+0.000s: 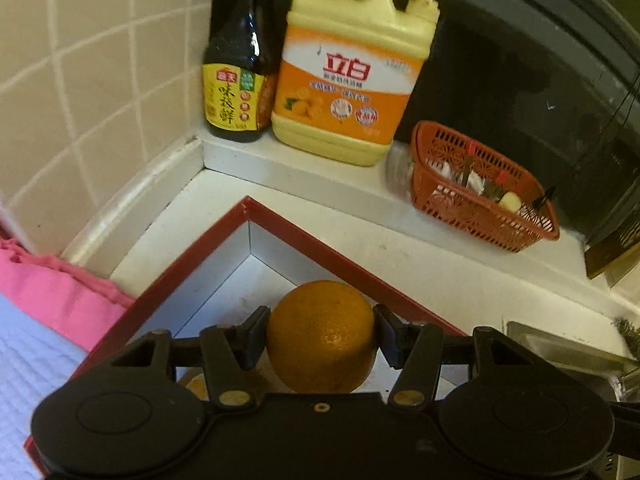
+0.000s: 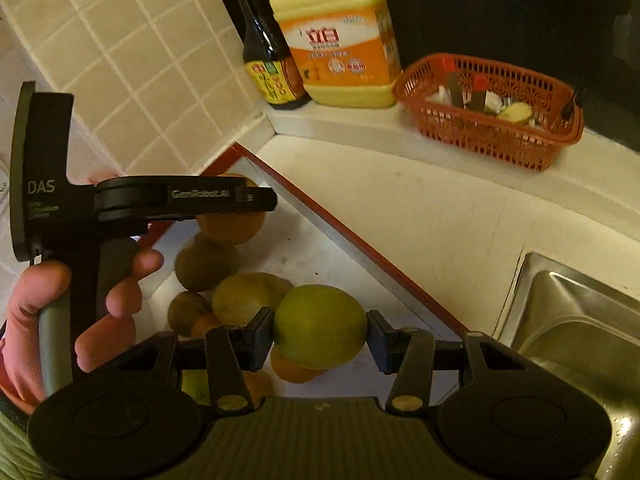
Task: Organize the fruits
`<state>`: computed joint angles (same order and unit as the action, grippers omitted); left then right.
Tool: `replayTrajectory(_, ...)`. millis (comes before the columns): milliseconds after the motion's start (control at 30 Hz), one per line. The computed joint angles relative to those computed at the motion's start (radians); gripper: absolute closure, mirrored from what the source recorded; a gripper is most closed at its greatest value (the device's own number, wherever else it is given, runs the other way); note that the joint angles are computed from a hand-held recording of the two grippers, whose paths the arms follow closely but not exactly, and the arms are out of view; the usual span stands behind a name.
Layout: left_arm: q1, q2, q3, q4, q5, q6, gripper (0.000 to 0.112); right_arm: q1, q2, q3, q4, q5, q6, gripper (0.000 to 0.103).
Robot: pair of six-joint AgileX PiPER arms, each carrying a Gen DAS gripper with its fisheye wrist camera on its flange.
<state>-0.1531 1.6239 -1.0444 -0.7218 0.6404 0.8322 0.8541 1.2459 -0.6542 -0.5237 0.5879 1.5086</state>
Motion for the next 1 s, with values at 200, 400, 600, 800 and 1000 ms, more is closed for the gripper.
replayTrajectory(200, -0.028, 0.05, -0.007, 0.007, -0.034, 0.004, 0.045, -0.02, 0.086, -0.021, -0.013, -0.02, 0.044, 0.052)
replayTrajectory(400, -0.044, 0.06, 0.01, 0.005, -0.056, 0.024, 0.045, -0.01, 0.196, -0.073, -0.064, 0.004, 0.107, 0.052)
replayTrajectory(600, -0.029, 0.058, 0.008, -0.015, -0.02, 0.063, 0.045, -0.012, 0.218, -0.083, -0.05, -0.012, 0.108, 0.051)
replayTrajectory(800, 0.019, -0.028, 0.034, -0.074, 0.031, 0.146, 0.039, 0.024, 0.155, -0.074, -0.106, 0.058, 0.176, 0.045)
replayTrajectory(1000, 0.064, -0.139, 0.077, -0.063, 0.069, 0.148, 0.039, 0.104, 0.089, -0.076, -0.135, 0.154, 0.242, 0.041)
